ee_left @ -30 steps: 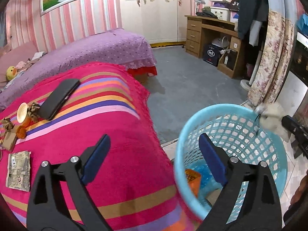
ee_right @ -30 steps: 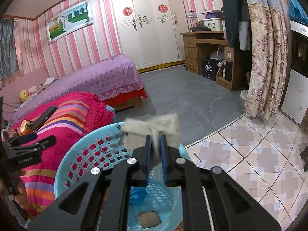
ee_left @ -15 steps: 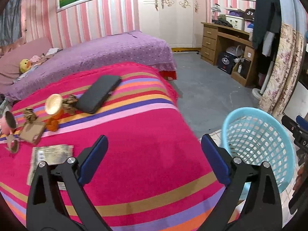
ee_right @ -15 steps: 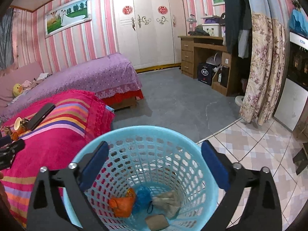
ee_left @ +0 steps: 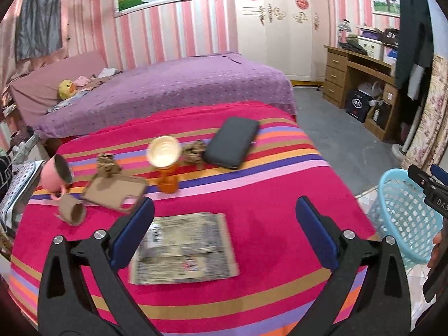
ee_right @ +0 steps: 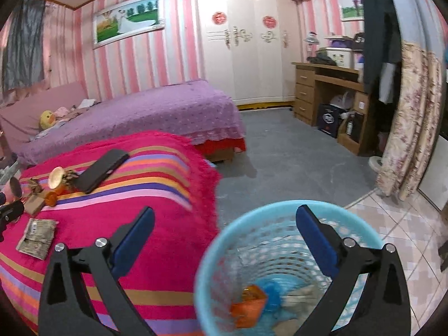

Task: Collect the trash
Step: 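Move both tools back toward the paper packet on the bedspread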

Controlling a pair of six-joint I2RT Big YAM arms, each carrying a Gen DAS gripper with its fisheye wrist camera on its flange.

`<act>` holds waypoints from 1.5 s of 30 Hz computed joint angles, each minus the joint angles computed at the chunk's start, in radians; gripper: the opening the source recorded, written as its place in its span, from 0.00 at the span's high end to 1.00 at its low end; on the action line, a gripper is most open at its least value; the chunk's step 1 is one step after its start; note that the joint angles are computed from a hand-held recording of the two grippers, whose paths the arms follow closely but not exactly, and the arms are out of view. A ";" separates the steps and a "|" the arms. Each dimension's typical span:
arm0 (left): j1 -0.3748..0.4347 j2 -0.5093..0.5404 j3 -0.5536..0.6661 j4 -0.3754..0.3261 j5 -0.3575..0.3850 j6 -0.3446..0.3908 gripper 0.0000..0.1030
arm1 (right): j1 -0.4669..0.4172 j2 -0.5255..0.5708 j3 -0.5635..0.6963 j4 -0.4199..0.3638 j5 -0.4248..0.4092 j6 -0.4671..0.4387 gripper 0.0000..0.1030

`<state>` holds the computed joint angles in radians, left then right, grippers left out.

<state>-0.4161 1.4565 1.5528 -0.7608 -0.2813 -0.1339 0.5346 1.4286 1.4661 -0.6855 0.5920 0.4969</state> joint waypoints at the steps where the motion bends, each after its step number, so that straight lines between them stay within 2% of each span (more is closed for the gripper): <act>1: 0.016 -0.009 -0.012 0.005 0.008 0.004 0.06 | 0.010 0.015 0.015 -0.001 0.003 -0.001 0.05; 7: 0.092 -0.045 -0.077 0.052 0.022 0.029 0.06 | 0.059 0.111 0.119 -0.010 -0.004 -0.007 0.05; 11: 0.152 -0.045 -0.087 0.039 0.080 0.018 0.06 | 0.085 0.171 0.189 -0.035 -0.011 -0.017 0.05; 15: 0.211 -0.050 -0.107 0.044 0.104 0.026 0.05 | 0.108 0.224 0.254 -0.068 0.010 -0.012 0.05; 20: 0.271 -0.044 -0.115 0.031 0.128 0.017 0.06 | 0.123 0.274 0.317 -0.089 -0.008 -0.002 0.05; 34: 0.407 -0.052 -0.151 0.033 0.136 0.058 0.05 | 0.170 0.409 0.507 -0.193 -0.043 -0.016 0.05; 38: 0.439 -0.045 -0.153 0.025 0.139 0.066 0.06 | 0.181 0.408 0.498 -0.158 -0.022 0.022 0.05; 40: 0.450 -0.039 -0.147 0.015 0.135 0.065 0.05 | 0.180 0.417 0.510 -0.154 -0.058 0.016 0.05; 42: 0.464 -0.034 -0.142 0.007 0.140 0.062 0.05 | 0.183 0.448 0.559 -0.195 -0.088 0.023 0.05; 45: 0.487 -0.027 -0.136 0.000 0.156 0.041 0.06 | 0.198 0.499 0.631 -0.250 -0.074 0.026 0.05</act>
